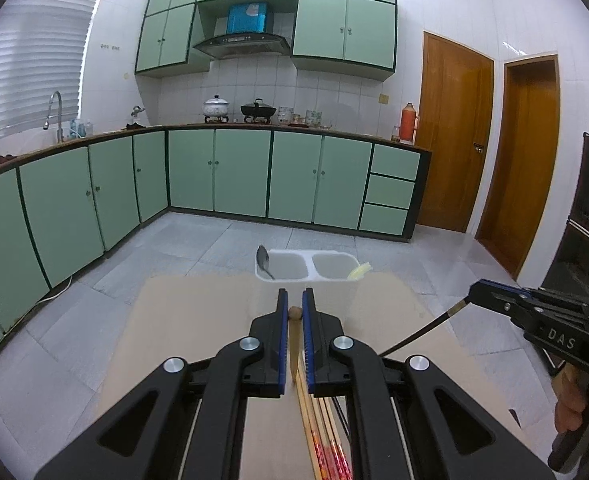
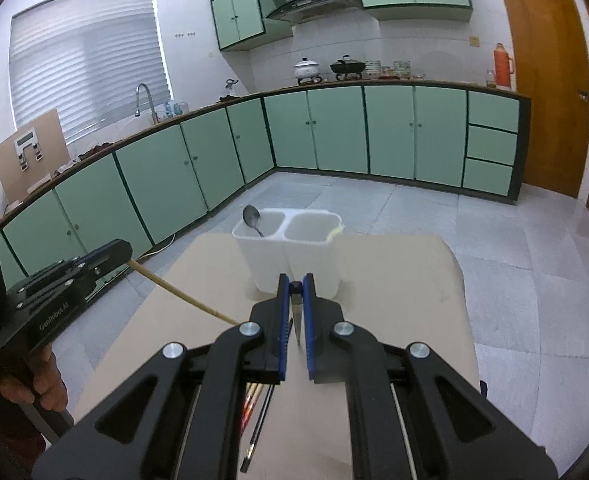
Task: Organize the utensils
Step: 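Lift both chopsticks and lower them into the white holder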
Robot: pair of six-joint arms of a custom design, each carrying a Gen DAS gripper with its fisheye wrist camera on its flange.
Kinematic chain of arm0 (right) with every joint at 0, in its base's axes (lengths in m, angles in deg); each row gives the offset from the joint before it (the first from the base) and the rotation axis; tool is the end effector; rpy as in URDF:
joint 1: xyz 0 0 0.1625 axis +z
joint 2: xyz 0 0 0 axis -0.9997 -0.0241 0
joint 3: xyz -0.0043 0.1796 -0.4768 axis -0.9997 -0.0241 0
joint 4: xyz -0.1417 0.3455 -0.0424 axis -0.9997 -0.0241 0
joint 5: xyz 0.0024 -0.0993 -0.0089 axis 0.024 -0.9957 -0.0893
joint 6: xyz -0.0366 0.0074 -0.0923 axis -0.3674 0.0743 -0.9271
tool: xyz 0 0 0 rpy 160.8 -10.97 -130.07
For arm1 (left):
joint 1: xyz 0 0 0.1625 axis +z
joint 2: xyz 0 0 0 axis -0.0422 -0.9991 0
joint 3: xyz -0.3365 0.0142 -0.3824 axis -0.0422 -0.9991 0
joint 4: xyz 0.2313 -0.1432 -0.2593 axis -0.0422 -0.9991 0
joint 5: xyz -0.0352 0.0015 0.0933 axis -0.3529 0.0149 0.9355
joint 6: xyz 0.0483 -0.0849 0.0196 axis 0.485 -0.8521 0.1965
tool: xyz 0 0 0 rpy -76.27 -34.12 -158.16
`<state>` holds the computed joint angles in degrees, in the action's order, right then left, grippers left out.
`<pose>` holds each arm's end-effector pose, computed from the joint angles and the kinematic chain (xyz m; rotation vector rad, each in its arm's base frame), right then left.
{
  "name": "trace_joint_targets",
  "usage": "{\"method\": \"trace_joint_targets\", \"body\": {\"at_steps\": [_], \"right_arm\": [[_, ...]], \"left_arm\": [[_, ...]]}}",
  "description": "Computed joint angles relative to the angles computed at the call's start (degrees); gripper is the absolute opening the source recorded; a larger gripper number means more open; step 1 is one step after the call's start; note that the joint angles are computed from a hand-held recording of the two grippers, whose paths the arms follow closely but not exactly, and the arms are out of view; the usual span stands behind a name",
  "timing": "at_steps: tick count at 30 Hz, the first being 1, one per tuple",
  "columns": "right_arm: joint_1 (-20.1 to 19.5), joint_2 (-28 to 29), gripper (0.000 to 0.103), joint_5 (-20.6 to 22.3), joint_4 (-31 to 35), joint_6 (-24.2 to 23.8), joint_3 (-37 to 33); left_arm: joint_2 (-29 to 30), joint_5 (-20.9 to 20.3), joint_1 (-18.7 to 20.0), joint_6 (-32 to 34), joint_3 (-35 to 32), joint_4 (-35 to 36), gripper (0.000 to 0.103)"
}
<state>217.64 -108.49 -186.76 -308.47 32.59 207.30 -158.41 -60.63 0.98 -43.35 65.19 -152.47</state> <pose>0.3389 -0.2812 0.1307 0.9745 -2.4643 0.9553 -0.1440 -0.2187 0.3175 0.4557 2.1122 -1.3388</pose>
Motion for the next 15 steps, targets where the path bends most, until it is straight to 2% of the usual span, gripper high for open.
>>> {"method": "trace_joint_targets", "body": {"at_steps": [10,15], "right_arm": [[0.58,-3.91,0.006,1.75,10.78,-1.49,-6.14],[0.35,-5.34,0.006,2.27,13.4,-1.84,-8.06]], "left_arm": [[-0.3,3.25,3.08,6.3,-1.69,-3.97,0.007],[-0.09,4.5,2.9,7.29,-2.86,-4.03,0.007]]}}
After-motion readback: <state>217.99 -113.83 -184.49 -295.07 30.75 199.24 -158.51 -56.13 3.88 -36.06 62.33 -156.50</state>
